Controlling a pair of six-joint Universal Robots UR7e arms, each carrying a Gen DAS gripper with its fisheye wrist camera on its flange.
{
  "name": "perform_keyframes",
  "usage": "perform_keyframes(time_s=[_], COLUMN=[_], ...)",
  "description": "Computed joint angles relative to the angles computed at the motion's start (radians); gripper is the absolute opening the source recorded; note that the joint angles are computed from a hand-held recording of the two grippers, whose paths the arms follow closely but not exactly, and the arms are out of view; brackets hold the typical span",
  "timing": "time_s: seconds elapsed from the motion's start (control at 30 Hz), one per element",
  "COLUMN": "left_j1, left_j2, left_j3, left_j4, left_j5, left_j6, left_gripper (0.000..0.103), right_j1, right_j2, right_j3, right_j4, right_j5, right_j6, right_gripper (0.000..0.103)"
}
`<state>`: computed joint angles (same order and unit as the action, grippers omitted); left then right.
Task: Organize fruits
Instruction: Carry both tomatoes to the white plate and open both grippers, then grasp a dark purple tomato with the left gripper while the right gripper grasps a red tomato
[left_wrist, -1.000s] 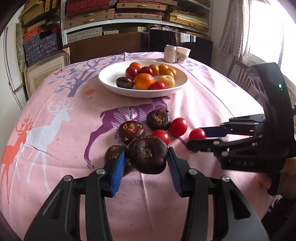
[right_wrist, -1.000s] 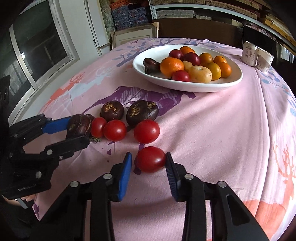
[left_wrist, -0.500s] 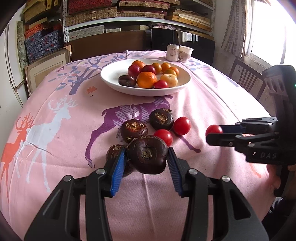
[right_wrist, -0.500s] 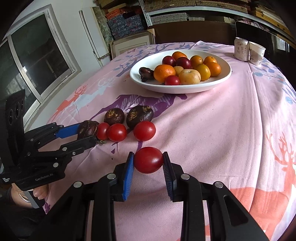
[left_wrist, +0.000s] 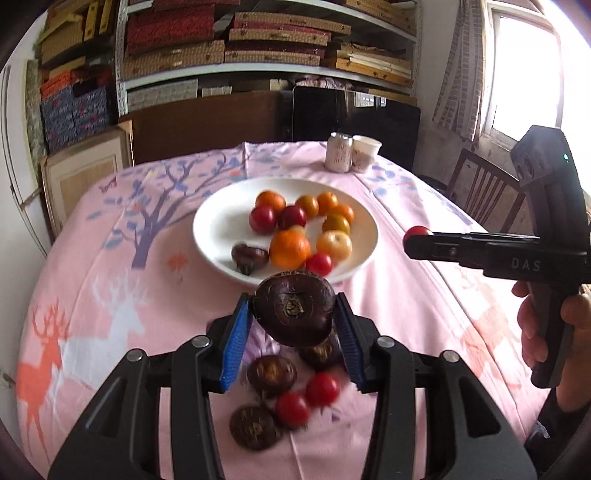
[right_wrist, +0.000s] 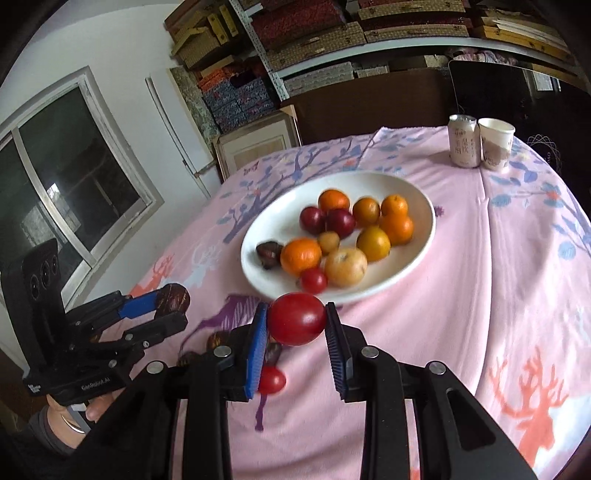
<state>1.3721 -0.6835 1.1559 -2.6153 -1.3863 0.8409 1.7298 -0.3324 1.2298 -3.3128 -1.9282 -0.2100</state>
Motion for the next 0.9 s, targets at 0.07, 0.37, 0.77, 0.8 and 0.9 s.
perform_keyframes(time_s=[0.07, 0.37, 0.77, 0.8, 0.9], left_j1=[-0.012, -0.024, 0.037, 0.046, 0.067], left_j2=[0.064, 0.405, -0.036, -0.055, -0.080], left_j3=[-0.104, -0.706, 0.063, 0.095, 0.161], left_j4=[0.044, 0.332, -0.040, -0.049, -0.098], left_j5=[0.009, 0.094, 0.086, 0.096, 0.157], left_j6=[-0.012, -0.138, 0.174, 0.190, 0.232], left_gripper=[0.044, 0.065, 0.072, 0.072, 0.072], right_j1=[-0.010, -0.031, -0.032, -0.034, -0.043], right_j2=[0.016, 0.211, 0.030, 0.027, 0.025], right_j3=[-0.095, -0.579, 0.049, 0.080, 0.146], right_j4=[0.065, 0.392, -0.097, -0.123, -0.168], right_j5=[0.019, -0.043, 0.006, 0.011, 0.043], right_j6=[0.037, 0.117, 0.074, 0.080, 0.087], right_gripper=[0.032, 0.047, 0.059, 0.059, 0.059])
